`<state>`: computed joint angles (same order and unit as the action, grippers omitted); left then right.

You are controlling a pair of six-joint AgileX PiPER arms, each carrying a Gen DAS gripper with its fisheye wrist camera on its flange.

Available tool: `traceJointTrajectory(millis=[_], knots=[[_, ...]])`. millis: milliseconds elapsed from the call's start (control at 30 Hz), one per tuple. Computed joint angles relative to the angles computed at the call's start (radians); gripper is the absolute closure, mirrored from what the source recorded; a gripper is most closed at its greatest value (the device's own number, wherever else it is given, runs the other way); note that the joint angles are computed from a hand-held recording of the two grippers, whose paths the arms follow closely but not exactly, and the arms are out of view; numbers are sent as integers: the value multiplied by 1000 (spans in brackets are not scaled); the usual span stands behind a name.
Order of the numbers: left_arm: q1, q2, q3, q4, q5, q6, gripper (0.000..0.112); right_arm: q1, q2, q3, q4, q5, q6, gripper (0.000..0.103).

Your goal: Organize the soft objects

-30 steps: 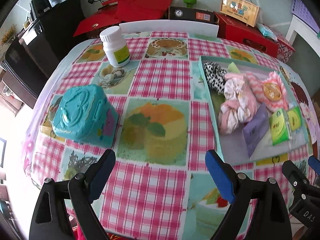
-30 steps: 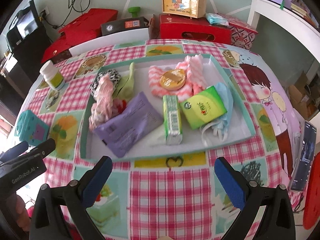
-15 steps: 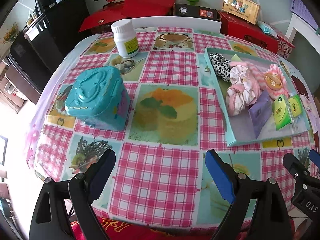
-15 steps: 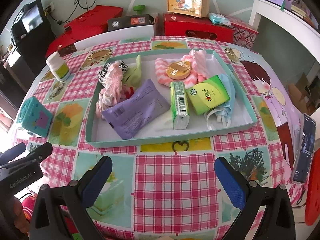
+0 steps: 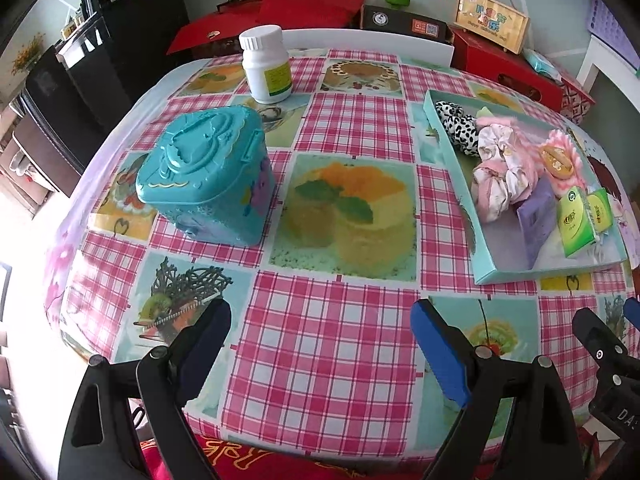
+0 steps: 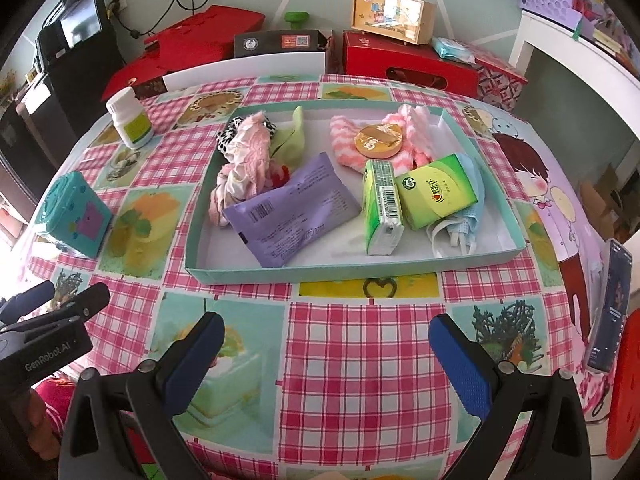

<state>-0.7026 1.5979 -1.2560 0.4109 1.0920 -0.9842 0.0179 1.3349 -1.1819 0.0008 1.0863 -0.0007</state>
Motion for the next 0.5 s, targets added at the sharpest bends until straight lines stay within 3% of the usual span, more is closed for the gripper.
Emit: traceJointTrajectory(millis=[500], knots=[[-20,11,-2,29,12,-24,21,14,5,9,-39,-2,40,0]])
